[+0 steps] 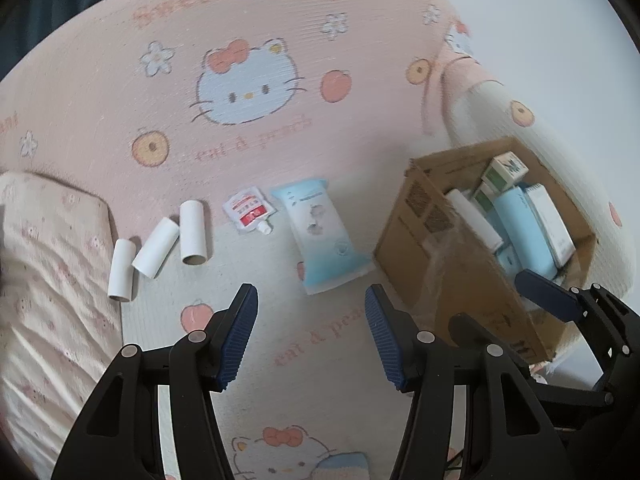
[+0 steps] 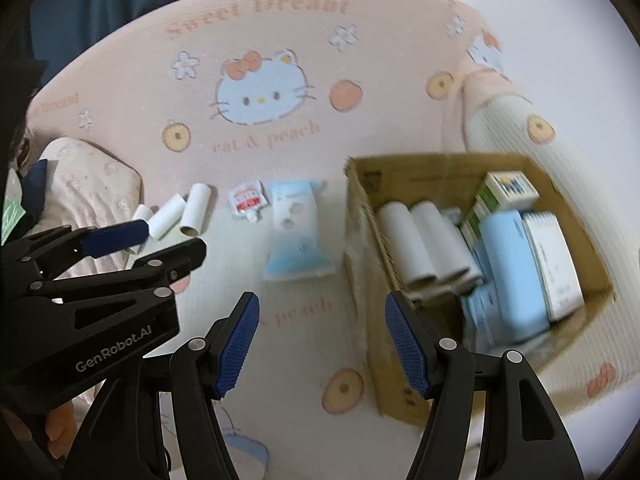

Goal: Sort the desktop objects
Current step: 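Reach the left gripper to the upright white paper roll and close on it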

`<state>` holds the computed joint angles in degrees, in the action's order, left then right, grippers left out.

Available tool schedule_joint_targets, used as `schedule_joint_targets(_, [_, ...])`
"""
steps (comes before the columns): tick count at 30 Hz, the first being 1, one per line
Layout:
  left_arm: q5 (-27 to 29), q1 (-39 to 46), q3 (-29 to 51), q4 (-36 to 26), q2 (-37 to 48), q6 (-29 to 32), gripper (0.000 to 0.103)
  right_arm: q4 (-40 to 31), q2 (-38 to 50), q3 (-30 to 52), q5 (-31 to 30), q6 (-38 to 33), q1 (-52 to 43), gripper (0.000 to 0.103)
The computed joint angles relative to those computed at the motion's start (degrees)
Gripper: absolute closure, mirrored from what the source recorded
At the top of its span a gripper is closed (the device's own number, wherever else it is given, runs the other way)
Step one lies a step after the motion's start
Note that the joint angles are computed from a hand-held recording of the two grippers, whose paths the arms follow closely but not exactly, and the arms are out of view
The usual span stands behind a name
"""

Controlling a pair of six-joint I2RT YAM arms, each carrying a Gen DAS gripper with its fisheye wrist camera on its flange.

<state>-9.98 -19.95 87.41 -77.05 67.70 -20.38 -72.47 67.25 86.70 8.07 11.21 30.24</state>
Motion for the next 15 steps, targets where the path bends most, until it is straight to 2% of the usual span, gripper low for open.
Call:
schedule_joint_targets(5, [4.4,8.3,-4.1,2.1,-1.4,4.2,0.043,6.3,0.8,-3.2,0.2,-0.2,4.0,0.040])
schedule_joint_targets(9, [8.9,16.6,-8.5,4.9,-2.8,8.4,0.043,12.6,2.2,-6.2,-2.3,-0.7,5.9,0.040])
schedule_joint_targets(12, [11.8,23.4,-11.9,7.8,-4.0,12.1,0.043,18.1,4.0,-8.4,-1.3,-1.1,8.3,0.040])
schedule_joint_targets(15, [14.9,30.8,-15.7,11.6,-5.3,16.1,0.043,22.9,6.4,-9.4,-2.7,-1.2,9.4,0.040])
